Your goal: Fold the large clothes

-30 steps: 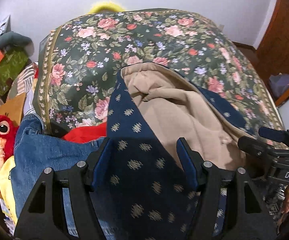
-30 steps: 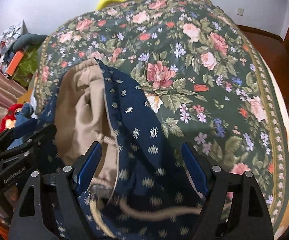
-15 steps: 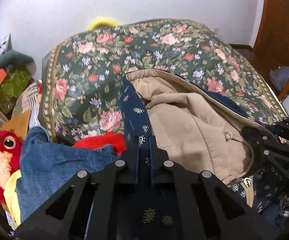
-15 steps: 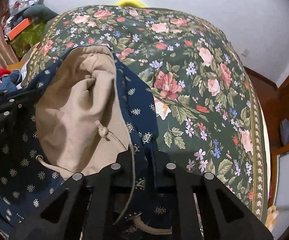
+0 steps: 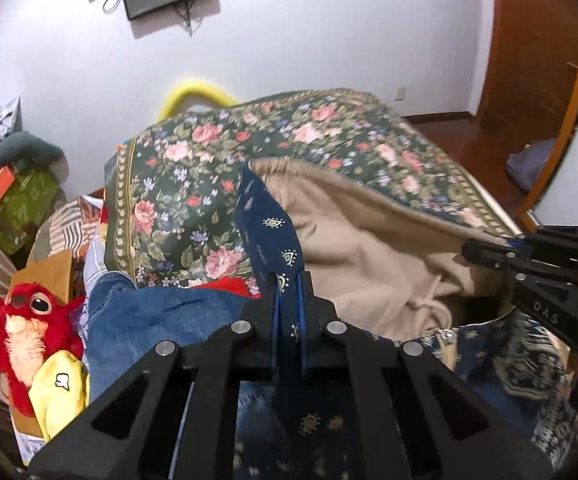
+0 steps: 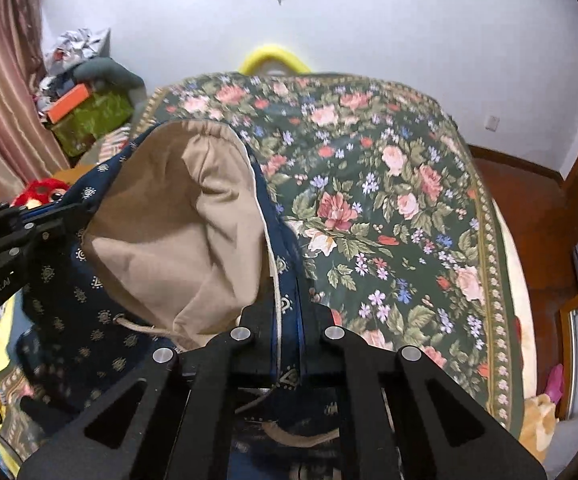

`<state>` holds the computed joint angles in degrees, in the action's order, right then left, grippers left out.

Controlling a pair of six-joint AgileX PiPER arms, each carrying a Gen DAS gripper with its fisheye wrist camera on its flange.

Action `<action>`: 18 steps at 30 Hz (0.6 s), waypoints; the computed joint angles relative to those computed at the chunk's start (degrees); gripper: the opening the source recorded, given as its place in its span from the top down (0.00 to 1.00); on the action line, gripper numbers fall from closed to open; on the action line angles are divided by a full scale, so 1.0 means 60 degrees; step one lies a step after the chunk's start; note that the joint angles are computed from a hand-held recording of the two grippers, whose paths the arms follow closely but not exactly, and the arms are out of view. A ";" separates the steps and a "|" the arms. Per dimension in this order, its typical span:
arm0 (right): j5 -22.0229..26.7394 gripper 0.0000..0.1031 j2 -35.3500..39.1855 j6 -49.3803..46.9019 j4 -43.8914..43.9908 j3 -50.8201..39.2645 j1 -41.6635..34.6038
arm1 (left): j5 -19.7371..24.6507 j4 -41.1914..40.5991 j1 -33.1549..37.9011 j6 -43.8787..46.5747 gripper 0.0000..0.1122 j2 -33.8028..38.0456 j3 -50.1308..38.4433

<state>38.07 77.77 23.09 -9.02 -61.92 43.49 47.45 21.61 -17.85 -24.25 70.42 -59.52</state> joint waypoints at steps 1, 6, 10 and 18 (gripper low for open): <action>0.0039 0.94 -0.0230 0.0065 -0.0036 0.0116 0.0059 | 0.0228 0.0225 -0.0323 -0.0196 0.94 -0.0228 0.0004; 0.0455 0.94 -0.1437 0.0370 -0.0261 0.0803 0.0599 | 0.1134 0.0593 -0.1645 -0.0909 0.94 -0.1245 0.0304; 0.0722 0.94 -0.2449 0.0598 -0.0181 0.1627 0.0978 | 0.1770 0.0734 -0.2851 -0.1767 0.97 -0.2306 0.0940; 0.1158 0.94 -0.4076 0.1679 -0.0215 0.3246 0.1964 | 0.3605 0.1677 -0.6790 -0.5457 0.98 -0.3976 0.2657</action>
<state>45.01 53.31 33.16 -10.31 -42.44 55.27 69.07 31.67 -58.59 -57.00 46.57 -43.58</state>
